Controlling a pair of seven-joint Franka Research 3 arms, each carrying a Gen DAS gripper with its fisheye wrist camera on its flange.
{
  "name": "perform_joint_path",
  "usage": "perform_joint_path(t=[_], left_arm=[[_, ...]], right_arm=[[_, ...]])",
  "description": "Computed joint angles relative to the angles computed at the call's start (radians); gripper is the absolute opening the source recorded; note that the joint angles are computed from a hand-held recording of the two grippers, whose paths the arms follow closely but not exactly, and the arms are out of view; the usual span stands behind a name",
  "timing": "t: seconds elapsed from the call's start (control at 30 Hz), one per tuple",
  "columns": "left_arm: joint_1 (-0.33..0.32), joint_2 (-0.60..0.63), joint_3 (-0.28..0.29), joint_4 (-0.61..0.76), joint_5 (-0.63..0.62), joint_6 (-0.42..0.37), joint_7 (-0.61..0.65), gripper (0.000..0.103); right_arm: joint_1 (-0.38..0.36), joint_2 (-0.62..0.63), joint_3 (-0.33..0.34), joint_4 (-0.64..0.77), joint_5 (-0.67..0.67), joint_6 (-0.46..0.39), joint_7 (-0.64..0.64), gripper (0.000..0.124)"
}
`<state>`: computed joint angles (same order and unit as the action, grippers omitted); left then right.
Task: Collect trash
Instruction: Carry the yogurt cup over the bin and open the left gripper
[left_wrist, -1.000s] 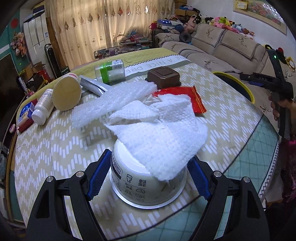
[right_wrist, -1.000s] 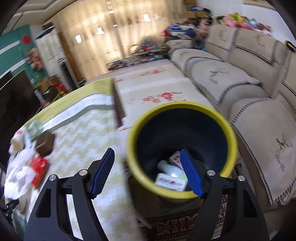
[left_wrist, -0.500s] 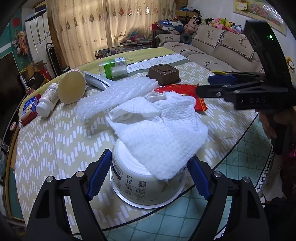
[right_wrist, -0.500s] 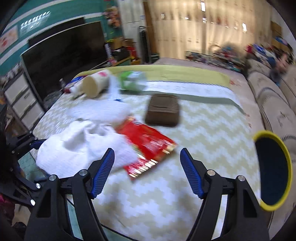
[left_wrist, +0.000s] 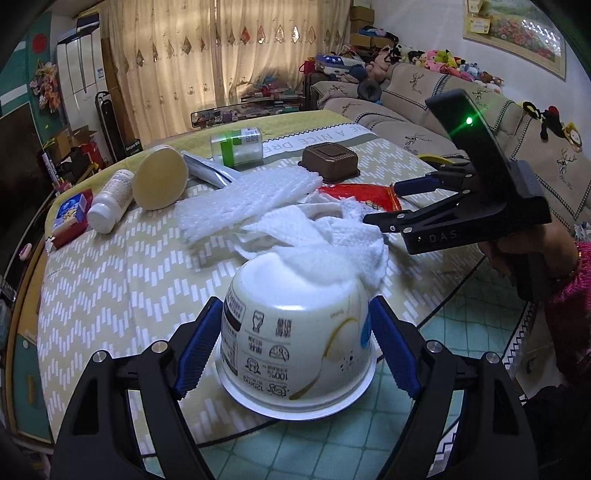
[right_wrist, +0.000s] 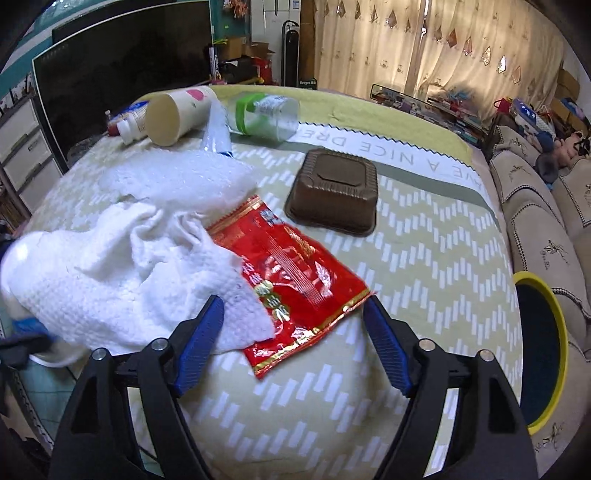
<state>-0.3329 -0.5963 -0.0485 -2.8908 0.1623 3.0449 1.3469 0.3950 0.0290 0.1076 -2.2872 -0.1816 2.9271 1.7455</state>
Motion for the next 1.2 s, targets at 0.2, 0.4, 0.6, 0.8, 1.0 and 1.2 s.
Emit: perform_joint_path(t=[0.2, 0.4, 0.6, 0.8, 1.0, 1.2], left_arm=[[0.038, -0.150, -0.033, -0.044, 0.015, -0.093, -0.025, 0.080], [0.046, -0.232, -0.049, -0.032, 0.036, -0.153, -0.031, 0.080], [-0.097, -0.081, 0.037, 0.081, -0.016, -0.074, 0.052, 0.080], [-0.273, 0.190, 0.093, 0.282, -0.104, 0.011, 0.196, 0.080], [-0.427, 0.469, 0.131, 0.553, -0.289, 0.027, 0.374, 0.080], [-0.412, 0.768, 0.054, 0.906, -0.354, -0.042, 0.420, 0.080]], right_arm=[[-0.009, -0.014, 0.004, -0.023, 0.106, 0.021, -0.084, 0.077], [-0.014, -0.110, -0.001, -0.106, 0.321, 0.076, -0.236, 0.077], [-0.092, -0.300, -0.011, -0.273, 0.427, 0.146, -0.260, 0.077], [-0.319, -0.518, 0.041, -0.451, 0.365, 0.129, -0.146, 0.077], [-0.426, -0.617, -0.005, -0.550, 0.357, 0.126, -0.123, 0.077], [-0.441, -0.615, -0.073, -0.577, 0.389, 0.142, -0.156, 0.077]])
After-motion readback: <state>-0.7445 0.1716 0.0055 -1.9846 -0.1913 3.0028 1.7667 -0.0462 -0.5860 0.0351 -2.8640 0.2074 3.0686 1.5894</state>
